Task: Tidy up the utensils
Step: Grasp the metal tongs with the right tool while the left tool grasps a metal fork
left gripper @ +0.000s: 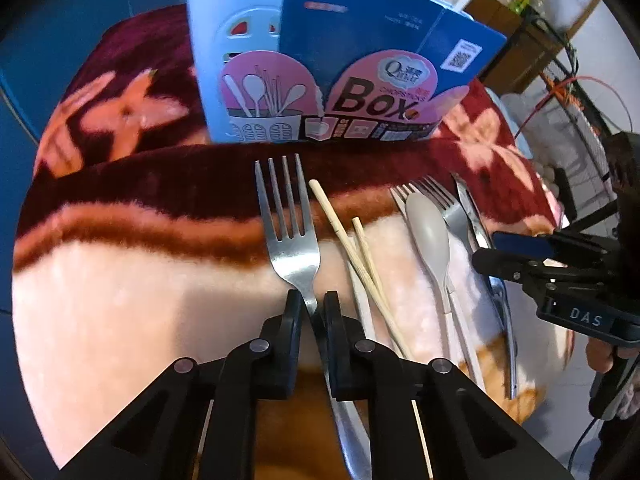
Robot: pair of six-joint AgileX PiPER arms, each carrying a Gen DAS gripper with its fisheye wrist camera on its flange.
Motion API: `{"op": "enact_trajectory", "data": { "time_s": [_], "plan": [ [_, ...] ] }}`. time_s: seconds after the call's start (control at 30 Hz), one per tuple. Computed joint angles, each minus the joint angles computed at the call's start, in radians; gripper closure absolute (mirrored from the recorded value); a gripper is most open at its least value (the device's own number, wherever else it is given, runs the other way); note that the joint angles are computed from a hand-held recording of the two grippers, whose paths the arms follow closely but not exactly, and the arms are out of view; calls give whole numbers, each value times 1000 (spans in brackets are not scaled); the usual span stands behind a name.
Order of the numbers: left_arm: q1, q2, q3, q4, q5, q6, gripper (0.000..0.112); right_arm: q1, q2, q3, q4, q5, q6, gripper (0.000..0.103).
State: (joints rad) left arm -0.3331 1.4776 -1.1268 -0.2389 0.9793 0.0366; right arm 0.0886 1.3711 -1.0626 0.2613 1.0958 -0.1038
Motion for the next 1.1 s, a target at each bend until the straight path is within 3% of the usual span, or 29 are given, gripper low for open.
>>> {"op": "enact_trajectory", "data": {
  "time_s": [0.03,0.13,0.37,0.67,1.0,1.1],
  "plan": [
    [11,-8,11,-14,-9,14,103,-3,-3,3,9,-1,-4,79],
    [43,-41,54,-63,-36,65,107,-13,-18,23,32,-20,-8,82],
    [118,-160,202,-183,-127,192,107,-129,-117,122,204,-61,-132,82],
    [216,-327,311,-316,-208,321,107,-256,-359,297,417,-139,-319,82],
    [263,-480,323,-409,-276,403,107,-154,-569,404,456,-366,-307,82],
    [248,-487,292,-374,-311,369,107,-130,-619,414,430,-431,-294,82]
  ]
}}
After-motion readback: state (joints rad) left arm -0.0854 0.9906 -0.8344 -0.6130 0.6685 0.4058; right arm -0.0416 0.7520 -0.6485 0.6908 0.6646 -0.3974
